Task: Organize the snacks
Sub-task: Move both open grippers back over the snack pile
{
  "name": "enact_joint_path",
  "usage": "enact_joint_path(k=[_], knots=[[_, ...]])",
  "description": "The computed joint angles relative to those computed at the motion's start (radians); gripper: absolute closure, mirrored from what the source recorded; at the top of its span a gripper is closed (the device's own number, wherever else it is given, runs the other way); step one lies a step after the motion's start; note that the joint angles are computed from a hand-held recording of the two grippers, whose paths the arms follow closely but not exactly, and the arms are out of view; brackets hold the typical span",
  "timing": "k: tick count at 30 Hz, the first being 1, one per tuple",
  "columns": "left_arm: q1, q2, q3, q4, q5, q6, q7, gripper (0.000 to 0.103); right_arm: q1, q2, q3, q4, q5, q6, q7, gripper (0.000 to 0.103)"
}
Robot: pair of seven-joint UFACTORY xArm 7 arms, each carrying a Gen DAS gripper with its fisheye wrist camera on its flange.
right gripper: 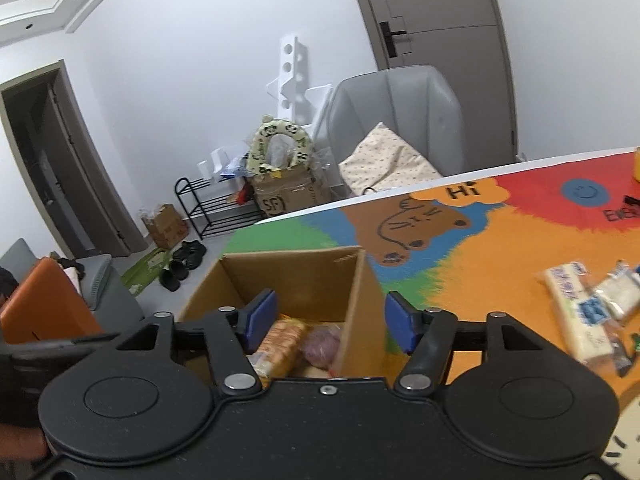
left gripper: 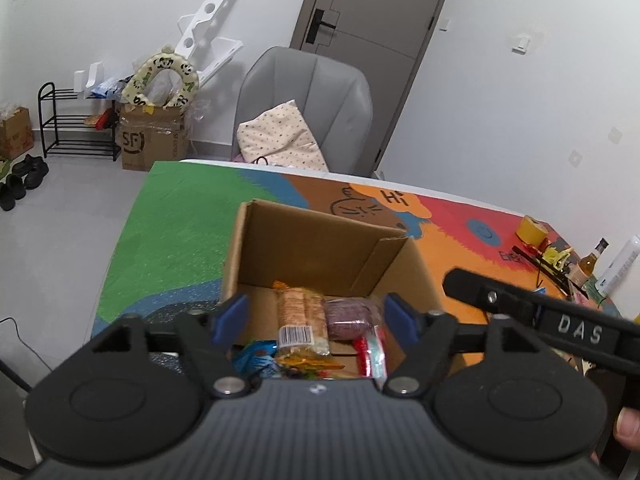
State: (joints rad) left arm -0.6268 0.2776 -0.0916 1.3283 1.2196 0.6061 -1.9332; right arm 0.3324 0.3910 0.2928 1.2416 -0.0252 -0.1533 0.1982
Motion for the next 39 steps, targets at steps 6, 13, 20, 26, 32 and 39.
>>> enact_joint_path(k=[6, 13, 20, 26, 32, 39], knots=[[-0.009, 0.023, 0.000, 0.030, -0.004, -0.007, 0.015, 0.017, -0.022, -0.056, -0.016, -0.082, 0.008, -0.010, 0.018, 0.033], [-0.037, 0.051, 0.009, 0.071, -0.031, -0.001, 0.053, 0.014, -0.056, -0.114, -0.023, -0.162, 0.001, -0.029, 0.037, 0.024], [-0.070, 0.079, 0.014, 0.108, -0.059, 0.006, 0.084, 0.010, -0.093, -0.176, -0.030, -0.247, -0.015, -0.053, 0.067, 0.009], [-0.101, 0.107, 0.022, 0.149, -0.102, 0.008, 0.124, 0.010, -0.166, -0.223, -0.001, -0.312, -0.058, -0.062, 0.117, 0.003], [-0.140, 0.147, 0.035, 0.215, -0.123, 0.010, 0.165, 0.010, -0.165, -0.270, -0.049, -0.375, -0.082, -0.081, 0.155, 0.000], [-0.184, 0.223, 0.061, 0.321, -0.181, -0.002, 0.249, 0.010, -0.176, -0.315, -0.101, -0.434, -0.127, -0.097, 0.208, 0.000]])
